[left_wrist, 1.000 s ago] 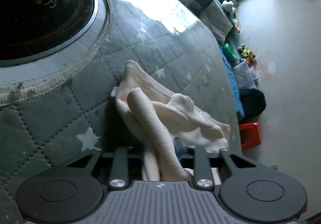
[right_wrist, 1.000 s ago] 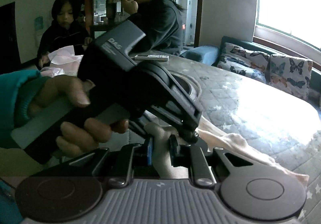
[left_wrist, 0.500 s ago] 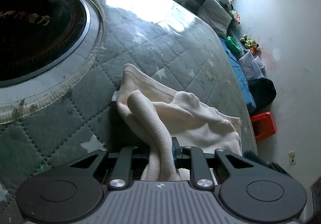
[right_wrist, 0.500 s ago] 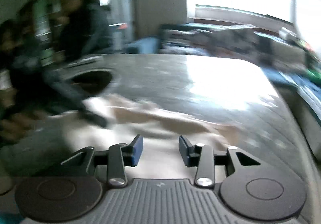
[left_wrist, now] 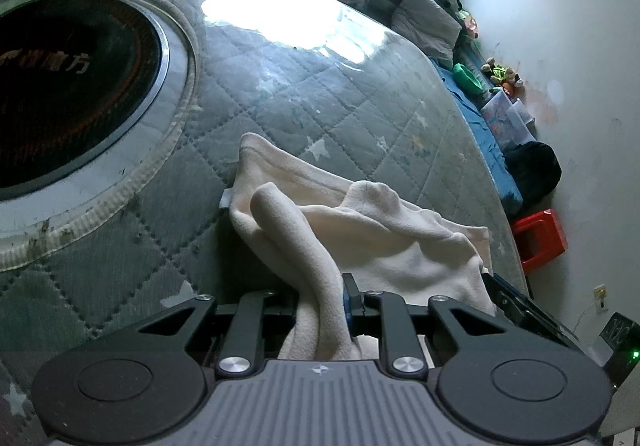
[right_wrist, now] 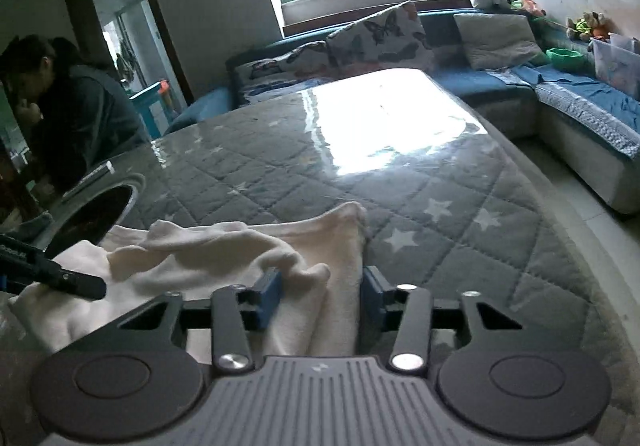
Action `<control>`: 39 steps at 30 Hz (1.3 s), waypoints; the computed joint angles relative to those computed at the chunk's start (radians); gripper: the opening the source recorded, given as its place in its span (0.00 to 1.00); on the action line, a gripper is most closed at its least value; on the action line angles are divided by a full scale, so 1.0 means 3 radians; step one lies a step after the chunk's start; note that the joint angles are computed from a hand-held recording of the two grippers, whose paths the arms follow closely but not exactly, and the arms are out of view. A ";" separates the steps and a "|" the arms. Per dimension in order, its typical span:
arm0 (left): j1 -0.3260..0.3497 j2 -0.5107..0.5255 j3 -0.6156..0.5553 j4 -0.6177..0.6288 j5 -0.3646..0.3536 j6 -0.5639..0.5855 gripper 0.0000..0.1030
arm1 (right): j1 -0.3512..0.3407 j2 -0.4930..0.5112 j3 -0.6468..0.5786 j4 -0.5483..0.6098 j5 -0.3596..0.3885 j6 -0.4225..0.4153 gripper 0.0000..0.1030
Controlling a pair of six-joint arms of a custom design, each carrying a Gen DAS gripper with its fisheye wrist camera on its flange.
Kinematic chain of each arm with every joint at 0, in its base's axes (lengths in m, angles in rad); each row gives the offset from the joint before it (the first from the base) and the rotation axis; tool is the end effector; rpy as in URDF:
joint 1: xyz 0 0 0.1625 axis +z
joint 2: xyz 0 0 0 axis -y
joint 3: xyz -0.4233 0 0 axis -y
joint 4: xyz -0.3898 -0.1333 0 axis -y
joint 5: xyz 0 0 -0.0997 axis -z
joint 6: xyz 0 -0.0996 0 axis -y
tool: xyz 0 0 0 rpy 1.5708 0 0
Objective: Fold clothes
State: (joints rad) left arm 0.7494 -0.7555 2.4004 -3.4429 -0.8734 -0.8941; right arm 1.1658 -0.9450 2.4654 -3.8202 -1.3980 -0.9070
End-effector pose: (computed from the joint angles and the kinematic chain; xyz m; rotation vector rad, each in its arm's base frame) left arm -0.1538 -0.4125 0.0121 -0.2097 2.6897 -0.9424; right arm -0.0222 -0.4336 0.1095 0.7487 -2.5645 0.9484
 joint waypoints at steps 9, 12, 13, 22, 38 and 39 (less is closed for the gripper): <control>-0.0115 -0.0015 -0.0077 0.0160 0.0137 0.0159 0.20 | -0.0135 -0.0146 0.0251 -0.0207 0.0367 -0.0086 0.10; -0.0147 0.0013 -0.0169 0.0150 0.0101 0.0331 0.19 | -0.0171 -0.0246 0.0337 -0.0293 0.0428 -0.0108 0.09; -0.0152 0.0030 -0.0209 0.0153 0.0079 0.0388 0.19 | -0.0186 -0.0287 0.0368 -0.0330 0.0444 -0.0108 0.09; -0.0171 0.0370 -0.0747 0.0259 -0.0179 0.0818 0.18 | -0.0362 -0.0673 0.0482 -0.0538 0.0486 -0.0077 0.09; -0.0099 0.0847 -0.1401 0.0659 -0.0407 0.1205 0.19 | -0.0698 -0.0914 0.0393 -0.0655 0.0387 0.0086 0.01; -0.0092 0.0835 -0.1394 0.0697 -0.0392 0.1183 0.21 | -0.0700 -0.0902 0.0391 -0.0661 0.0379 0.0058 0.01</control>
State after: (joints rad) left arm 0.7217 -0.5051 1.9822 -3.2339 -0.9909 -0.5393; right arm 0.9557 -1.2156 2.5828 -4.0184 -1.2842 -0.8896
